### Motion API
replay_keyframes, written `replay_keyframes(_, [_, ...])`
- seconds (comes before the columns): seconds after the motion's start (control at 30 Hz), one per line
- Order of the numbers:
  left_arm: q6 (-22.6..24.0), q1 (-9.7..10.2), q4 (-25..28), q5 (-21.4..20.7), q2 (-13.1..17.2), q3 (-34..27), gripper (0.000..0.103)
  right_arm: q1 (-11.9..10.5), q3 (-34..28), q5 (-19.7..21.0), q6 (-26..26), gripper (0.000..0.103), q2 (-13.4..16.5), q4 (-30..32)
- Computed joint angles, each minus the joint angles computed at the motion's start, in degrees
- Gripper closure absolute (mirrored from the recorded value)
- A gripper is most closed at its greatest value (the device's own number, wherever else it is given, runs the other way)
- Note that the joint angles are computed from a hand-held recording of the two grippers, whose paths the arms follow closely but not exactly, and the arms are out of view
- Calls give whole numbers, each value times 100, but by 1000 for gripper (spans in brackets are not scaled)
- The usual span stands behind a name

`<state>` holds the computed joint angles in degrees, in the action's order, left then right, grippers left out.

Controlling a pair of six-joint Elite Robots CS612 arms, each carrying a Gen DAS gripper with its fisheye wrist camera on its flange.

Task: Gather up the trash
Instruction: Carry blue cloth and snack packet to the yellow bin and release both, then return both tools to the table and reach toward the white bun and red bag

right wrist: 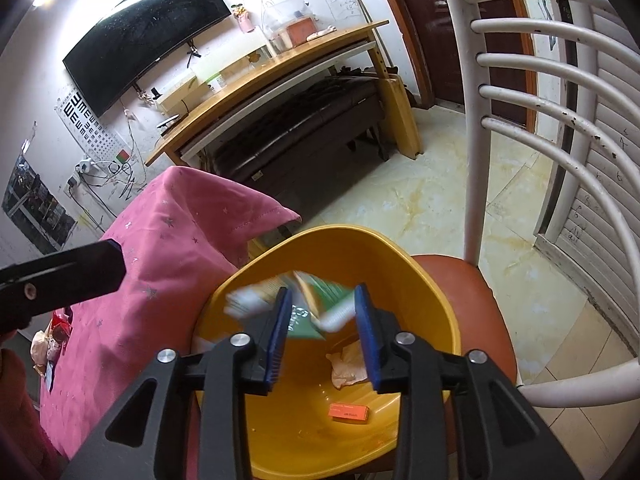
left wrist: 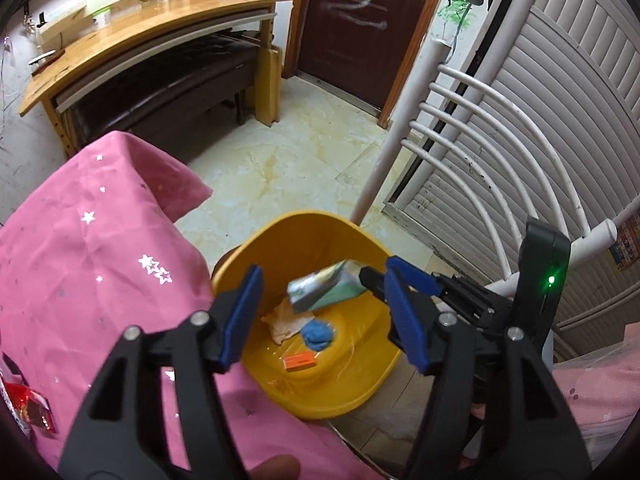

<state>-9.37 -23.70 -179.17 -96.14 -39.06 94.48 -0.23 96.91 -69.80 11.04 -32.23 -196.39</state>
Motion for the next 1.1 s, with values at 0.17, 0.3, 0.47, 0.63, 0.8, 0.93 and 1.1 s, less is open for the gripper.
replay_keyframes(0.17, [-31,23,-147,9,-77,138,43,4,-11,33,-12,63,12,-4])
replay_keyframes(0.3, [-105,91,-355,-53,-163,291,43,25,-4,73,-52,63,4,-32])
replay_keyframes(0.47, [-185,174,-669,-71,-284,513,43,63,31,86,-65,63,-36,-162])
replay_keyframes(0.63, [-228,262,-971,24,-396,737,43,151,132,59,-159,62,-139,-479])
replay_keyframes(0.8, [-305,440,-1264,156,-531,1000,43,292,197,16,-308,62,-235,-611])
replay_keyframes(0.93, [-412,592,-1528,335,-631,1207,41,444,180,95,-410,62,-285,-599])
replay_keyframes(1.1, [-523,784,-1850,633,-750,1502,36,659,72,112,-658,62,-342,-421])
